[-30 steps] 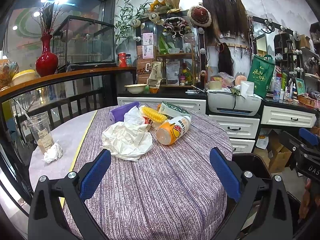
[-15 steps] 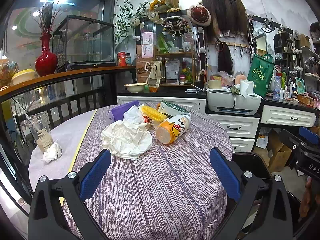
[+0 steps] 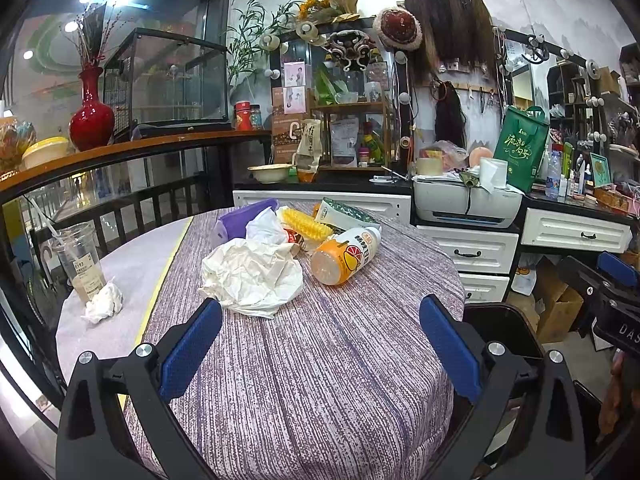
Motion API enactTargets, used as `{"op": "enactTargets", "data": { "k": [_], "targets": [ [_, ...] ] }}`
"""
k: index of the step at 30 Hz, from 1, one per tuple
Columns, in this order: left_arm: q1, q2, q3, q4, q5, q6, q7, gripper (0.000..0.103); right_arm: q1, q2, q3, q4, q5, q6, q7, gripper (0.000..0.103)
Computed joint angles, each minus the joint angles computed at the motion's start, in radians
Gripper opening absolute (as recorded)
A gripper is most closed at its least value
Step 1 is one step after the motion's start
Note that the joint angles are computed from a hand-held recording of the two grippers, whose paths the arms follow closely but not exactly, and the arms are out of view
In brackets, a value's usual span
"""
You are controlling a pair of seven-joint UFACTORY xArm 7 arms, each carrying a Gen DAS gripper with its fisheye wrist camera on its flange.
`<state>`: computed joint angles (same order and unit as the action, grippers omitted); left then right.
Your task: Collect trash
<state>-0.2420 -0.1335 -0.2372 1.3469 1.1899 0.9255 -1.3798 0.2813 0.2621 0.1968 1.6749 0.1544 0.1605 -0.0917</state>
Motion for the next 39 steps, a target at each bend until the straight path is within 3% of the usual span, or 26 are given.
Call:
{"op": "enactTargets", "data": {
  "k": [26,33,39],
  "targets": [
    [0.002,-0.002,0.005,-0.032,-0.015,-0.009,-0.002,0.098,0.003,0.006,-0.004,0.005,-0.001,0.023,0.008,0.098],
    [0.008,0.010,0.028,-0.012,-0.106,-0.033,0.087,0.098,-0.002,0.069,0.019,0.124,0.025,0.165,-0.031,0.098],
    [0.036,0.053,0.069,0.044,-0.256,-0.099,0.250,0.098,0.029,0.199,0.022,0.344,0.025,0.290,-0.097,0.098]
  ]
}}
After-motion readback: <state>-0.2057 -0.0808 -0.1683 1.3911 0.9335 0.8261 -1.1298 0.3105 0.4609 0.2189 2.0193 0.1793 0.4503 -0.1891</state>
